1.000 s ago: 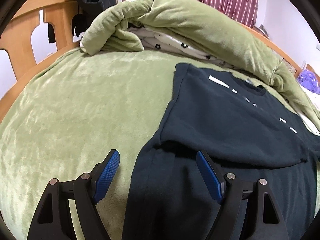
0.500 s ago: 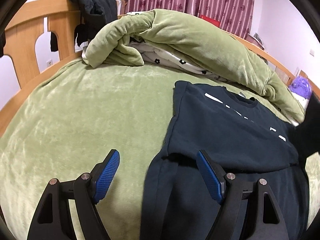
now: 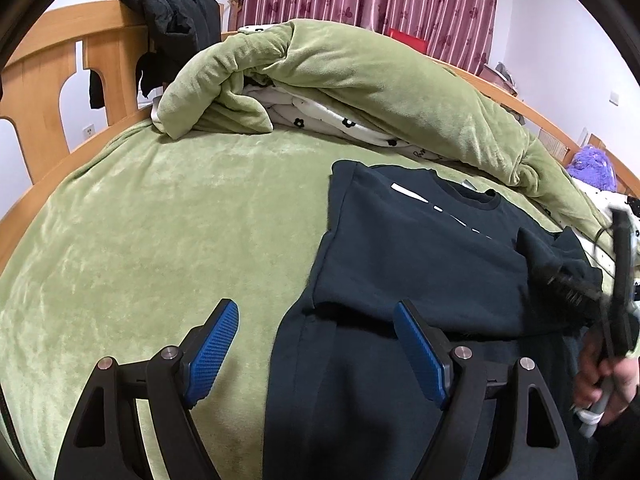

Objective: Fold small clothes

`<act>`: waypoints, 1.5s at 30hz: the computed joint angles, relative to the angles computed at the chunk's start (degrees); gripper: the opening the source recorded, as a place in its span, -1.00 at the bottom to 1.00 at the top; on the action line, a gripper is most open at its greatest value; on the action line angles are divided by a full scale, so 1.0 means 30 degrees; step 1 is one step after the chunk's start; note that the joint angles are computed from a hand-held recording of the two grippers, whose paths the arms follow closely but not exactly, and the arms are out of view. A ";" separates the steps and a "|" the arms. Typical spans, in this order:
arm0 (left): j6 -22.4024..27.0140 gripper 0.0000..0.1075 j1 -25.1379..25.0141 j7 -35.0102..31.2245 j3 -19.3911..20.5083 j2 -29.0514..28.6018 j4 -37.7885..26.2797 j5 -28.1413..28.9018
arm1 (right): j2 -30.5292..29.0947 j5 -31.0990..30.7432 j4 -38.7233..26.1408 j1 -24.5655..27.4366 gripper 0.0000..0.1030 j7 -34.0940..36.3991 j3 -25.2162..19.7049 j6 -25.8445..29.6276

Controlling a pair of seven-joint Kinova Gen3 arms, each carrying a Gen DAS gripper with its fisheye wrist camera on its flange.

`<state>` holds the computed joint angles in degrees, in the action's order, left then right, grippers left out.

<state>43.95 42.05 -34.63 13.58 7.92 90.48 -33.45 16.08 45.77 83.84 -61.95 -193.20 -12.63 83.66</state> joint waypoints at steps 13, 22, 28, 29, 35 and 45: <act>-0.0011 0.47 -0.0404 -0.0412 -0.0066 0.0096 -0.0149 0.1153 | -0.1034 0.1125 0.0372 -0.3825 -0.08 -0.0981 -0.1382 0.5947; 0.0116 0.47 -0.0326 -0.0555 -0.0209 0.0386 -0.0324 0.1394 | -0.4939 -0.1817 0.4362 -0.2094 -0.10 -0.7198 -0.2980 0.6099; 0.0345 0.47 -0.0248 -0.0828 -0.0313 0.0636 -0.0549 0.1696 | -0.5760 -0.2062 0.5886 -0.0127 -0.22 -0.7749 -0.3753 0.3175; 0.0311 0.47 -0.0273 -0.0870 -0.0347 0.0626 -0.0536 0.1762 | -0.5504 -0.2065 0.5702 0.0175 -0.45 -0.7530 -0.3841 0.3118; 0.0078 0.47 -0.0612 -0.1122 -0.0374 0.0484 -0.0462 0.2513 | -0.3668 -0.0137 0.3360 -0.0314 -0.76 -0.6260 -0.4607 0.6140; -0.0385 0.47 -0.1417 -0.1544 -0.0412 0.0048 -0.0205 0.4048 | -0.1943 0.2674 -0.0586 -0.1348 -0.81 -0.2267 -0.2729 0.6090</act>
